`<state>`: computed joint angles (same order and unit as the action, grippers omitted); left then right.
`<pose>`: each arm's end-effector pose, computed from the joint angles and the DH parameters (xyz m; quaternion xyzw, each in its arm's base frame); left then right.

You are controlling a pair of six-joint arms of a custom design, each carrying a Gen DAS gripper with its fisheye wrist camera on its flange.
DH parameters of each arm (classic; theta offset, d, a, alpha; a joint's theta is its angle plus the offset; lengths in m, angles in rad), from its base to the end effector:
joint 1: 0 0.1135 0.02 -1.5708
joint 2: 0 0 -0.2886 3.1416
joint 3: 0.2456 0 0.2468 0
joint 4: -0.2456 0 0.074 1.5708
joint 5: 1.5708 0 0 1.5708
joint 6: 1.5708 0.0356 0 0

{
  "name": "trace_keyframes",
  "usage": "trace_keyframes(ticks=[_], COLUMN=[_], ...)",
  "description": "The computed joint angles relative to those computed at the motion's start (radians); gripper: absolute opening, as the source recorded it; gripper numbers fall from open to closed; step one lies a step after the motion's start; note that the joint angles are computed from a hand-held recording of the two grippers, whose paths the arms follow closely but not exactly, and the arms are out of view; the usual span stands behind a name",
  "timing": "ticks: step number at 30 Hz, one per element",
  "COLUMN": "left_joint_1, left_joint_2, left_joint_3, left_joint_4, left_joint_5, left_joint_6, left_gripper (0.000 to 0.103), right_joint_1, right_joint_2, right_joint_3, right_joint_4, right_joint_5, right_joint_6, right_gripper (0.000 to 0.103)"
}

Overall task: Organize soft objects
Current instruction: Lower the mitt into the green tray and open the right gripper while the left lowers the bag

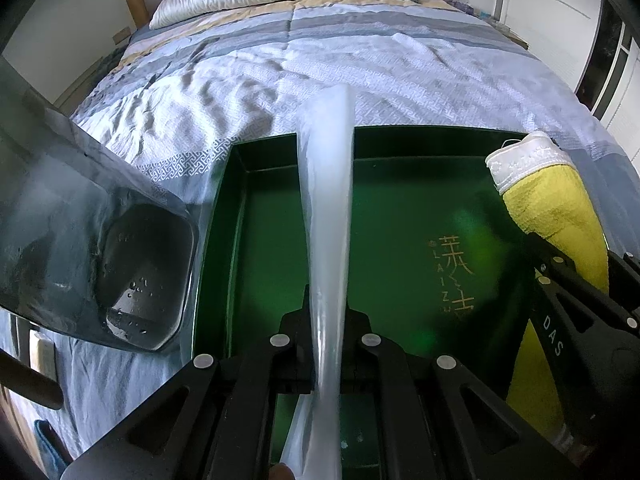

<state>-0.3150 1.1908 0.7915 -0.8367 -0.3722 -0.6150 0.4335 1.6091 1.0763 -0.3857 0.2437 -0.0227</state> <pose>0.1866 -0.0472 0.2425 -0.1753 0.9535 0.0896 0.2282 0.3064 0.1323 0.2457 -0.1747 0.9247 -0.0479 0.3348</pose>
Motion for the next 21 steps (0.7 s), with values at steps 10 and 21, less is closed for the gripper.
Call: trace_keyframes(ticks=[10, 21], left_joint_1=[-0.012, -0.027], left_joint_2=[-0.009, -0.029], left_joint_3=[-0.008, -0.011], left_joint_4=[0.007, 0.0], left_joint_5=[-0.024, -0.036], left_joint_6=[-0.009, -0.018], left_gripper=[0.006, 0.008], right_joint_1=[0.0, 0.0], right_joint_2=[0.008, -0.012], right_joint_3=[-0.002, 0.004], right_joint_4=[0.013, -0.011], right_joint_5=[0.0, -0.001], right_joint_6=[-0.002, 0.001], right_gripper=[0.037, 0.052])
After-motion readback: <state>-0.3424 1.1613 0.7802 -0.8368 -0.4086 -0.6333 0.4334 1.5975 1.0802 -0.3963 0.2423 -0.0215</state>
